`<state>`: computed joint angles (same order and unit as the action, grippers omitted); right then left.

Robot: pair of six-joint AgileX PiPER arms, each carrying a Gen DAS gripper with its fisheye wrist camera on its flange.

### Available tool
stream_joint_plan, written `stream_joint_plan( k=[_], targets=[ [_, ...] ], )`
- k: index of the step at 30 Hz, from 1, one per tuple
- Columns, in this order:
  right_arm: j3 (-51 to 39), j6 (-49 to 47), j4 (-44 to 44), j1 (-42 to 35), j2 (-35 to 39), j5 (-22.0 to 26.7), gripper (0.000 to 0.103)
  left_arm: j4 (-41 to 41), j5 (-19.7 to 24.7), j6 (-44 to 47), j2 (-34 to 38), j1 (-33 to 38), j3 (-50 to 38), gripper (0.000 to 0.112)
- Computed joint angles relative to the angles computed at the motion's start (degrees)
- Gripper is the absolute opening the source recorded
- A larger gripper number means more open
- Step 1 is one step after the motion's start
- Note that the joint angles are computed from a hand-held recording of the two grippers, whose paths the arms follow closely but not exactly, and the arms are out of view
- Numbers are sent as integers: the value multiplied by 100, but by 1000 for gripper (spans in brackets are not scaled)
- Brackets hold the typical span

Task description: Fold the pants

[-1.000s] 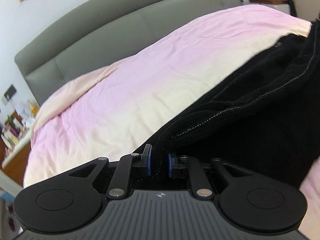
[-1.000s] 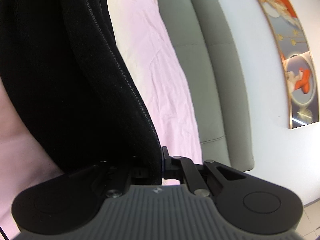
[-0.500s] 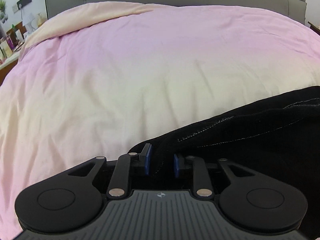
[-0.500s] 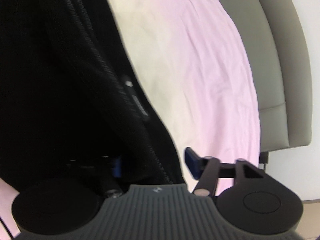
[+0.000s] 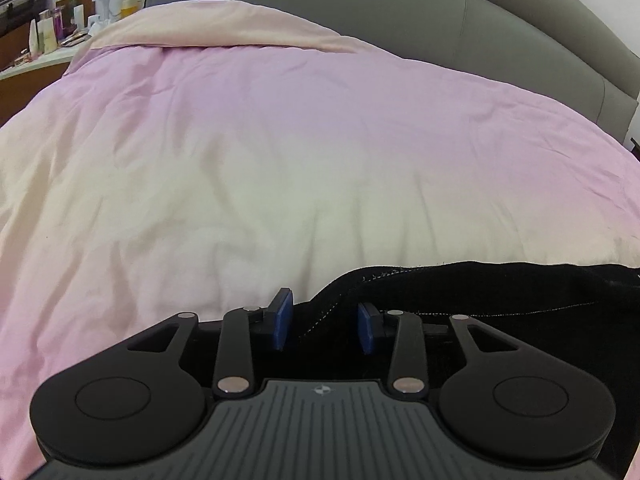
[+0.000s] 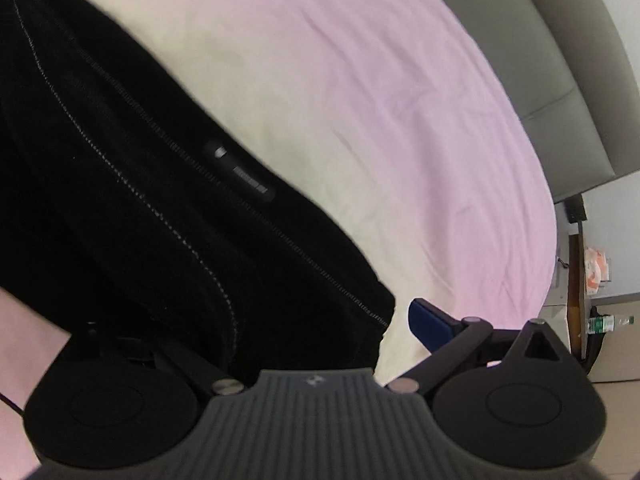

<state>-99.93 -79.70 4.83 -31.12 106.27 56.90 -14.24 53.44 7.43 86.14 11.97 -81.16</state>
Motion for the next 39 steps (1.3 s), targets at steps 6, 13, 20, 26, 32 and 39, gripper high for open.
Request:
stream_joint_plan(
  k=[6, 13, 20, 26, 32, 39],
  targets=[
    [648, 897, -527, 205, -198, -408, 96, -26, -141, 97, -136, 27, 198, 48],
    [1694, 2557, 14, -261, -614, -843, 47, 396, -618, -125, -473, -216, 646, 54],
    [1046, 3094, -1133, 247, -476, -1333, 12, 478, -491, -148, -285, -255, 434, 55],
    [179, 6388, -4364, 933, 123, -2803, 44, 865, -720, -492, -456, -482, 677, 58],
    [1842, 6535, -3643, 844, -806, -3256, 55, 417, -752, 222, -483, -266, 746, 61],
    [3753, 4742, -1172, 330, -1609, -3558, 56, 1432, -1291, -1679, -1164, 252, 682, 89]
  ],
)
